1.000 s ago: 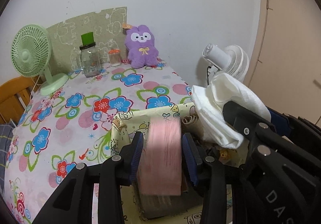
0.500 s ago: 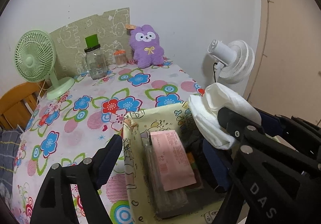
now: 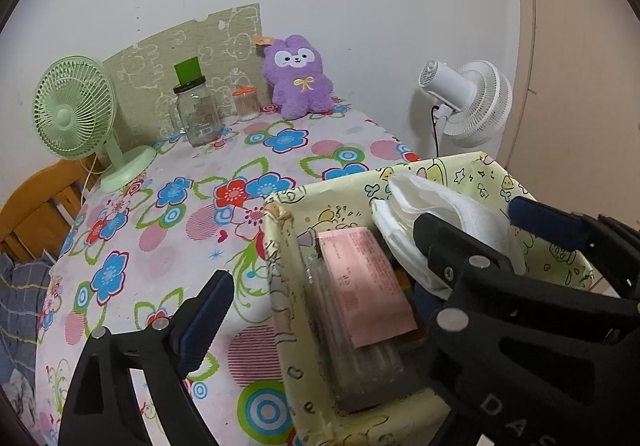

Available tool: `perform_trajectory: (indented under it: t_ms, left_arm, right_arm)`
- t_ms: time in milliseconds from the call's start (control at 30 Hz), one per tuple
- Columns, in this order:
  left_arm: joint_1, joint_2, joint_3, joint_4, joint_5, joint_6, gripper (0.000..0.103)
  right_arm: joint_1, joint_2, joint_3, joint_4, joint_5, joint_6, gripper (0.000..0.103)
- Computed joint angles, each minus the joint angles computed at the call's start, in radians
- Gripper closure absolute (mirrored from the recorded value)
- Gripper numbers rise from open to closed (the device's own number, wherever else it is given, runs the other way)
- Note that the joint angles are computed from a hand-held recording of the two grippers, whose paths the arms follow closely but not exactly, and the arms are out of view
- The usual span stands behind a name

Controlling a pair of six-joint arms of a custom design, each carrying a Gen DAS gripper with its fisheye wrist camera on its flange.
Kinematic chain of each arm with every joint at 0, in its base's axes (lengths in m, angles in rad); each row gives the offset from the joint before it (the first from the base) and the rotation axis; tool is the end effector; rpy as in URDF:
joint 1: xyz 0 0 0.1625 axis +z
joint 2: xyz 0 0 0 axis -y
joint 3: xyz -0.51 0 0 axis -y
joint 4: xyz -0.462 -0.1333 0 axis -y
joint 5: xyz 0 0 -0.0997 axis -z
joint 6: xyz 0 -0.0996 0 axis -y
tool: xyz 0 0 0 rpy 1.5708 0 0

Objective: Organize soft objects

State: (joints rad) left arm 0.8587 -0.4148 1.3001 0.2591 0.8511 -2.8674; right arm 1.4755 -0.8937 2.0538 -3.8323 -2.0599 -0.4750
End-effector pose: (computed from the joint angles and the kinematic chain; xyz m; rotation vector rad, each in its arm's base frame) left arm -0.3064 -0.6595 -0.0990 0.9788 2.2404 -0.7141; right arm 0.0264 -0.6329 0.1856 0.0822 -2.1747 1.1166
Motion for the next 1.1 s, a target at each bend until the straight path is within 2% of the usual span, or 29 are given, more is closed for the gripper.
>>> perform_trajectory:
  t_ms: [167, 233, 433, 1100]
  left_arm:
    - [0.000, -0.024, 0.034, -0.027, -0.016, 0.010, 0.004]
    - [0.001, -0.037, 0.052, -0.040, -0.021, 0.010, 0.002]
    - [0.002, -0.066, 0.089, -0.071, -0.047, 0.009, 0.001]
    - [-0.008, -0.209, 0.237, -0.220, -0.049, 0.061, 0.000]
  right_arm:
    - [0.010, 0.007, 0.007, -0.031, -0.018, 0.004, 0.015]
    - [0.015, 0.009, 0.011, -0.047, -0.023, 0.009, 0.014]
    - [0.031, 0.013, 0.024, -0.095, -0.038, 0.009, 0.013]
    - [0.117, 0.040, 0.049, -0.218, -0.064, -0.039, 0.011]
